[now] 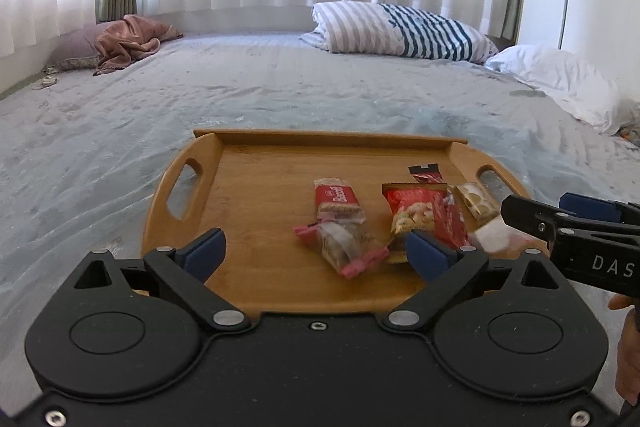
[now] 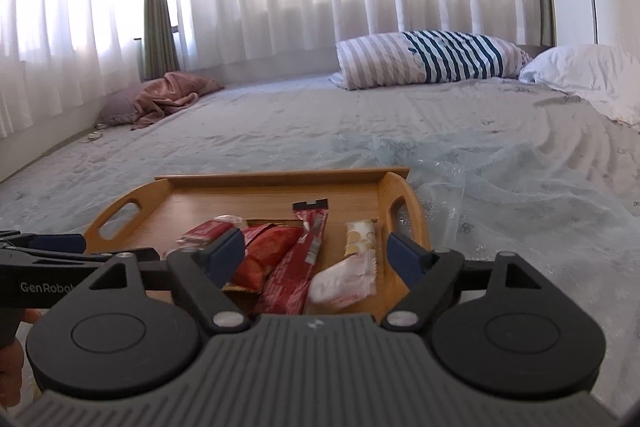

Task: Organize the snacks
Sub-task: 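Move both grippers back to the snack pile beside the tray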

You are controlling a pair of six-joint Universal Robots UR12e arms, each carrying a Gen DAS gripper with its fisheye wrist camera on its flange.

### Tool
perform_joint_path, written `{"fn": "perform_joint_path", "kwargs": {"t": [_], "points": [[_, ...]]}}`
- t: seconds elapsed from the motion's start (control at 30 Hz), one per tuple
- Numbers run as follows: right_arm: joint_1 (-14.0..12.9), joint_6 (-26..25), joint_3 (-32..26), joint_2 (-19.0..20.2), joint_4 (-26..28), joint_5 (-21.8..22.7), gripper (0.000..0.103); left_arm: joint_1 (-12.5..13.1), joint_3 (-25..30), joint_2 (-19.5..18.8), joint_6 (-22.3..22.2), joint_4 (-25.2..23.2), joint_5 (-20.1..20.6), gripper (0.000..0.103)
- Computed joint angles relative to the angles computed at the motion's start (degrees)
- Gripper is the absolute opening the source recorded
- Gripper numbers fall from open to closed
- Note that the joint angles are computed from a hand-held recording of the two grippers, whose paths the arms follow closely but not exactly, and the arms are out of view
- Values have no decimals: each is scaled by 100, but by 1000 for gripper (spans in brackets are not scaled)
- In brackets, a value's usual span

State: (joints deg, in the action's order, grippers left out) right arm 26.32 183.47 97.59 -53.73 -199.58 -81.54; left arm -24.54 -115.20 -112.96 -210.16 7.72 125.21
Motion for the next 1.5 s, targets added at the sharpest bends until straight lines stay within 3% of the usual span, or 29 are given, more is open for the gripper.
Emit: {"fn": "perform_joint_path", "kwargs": {"t": [0.83,1.27,1.5], "points": [[132,-499,1117,-282,-1131,-112,102,-508,-701,163,-321,414,424,101],[219,-540,1416,-317,-1381,-308,103,-671,-846,115,-315,598,615,102],[229,-704,1565,-375,-1372,-79,102,-728,-912,134,-370,551,593,101]]}}
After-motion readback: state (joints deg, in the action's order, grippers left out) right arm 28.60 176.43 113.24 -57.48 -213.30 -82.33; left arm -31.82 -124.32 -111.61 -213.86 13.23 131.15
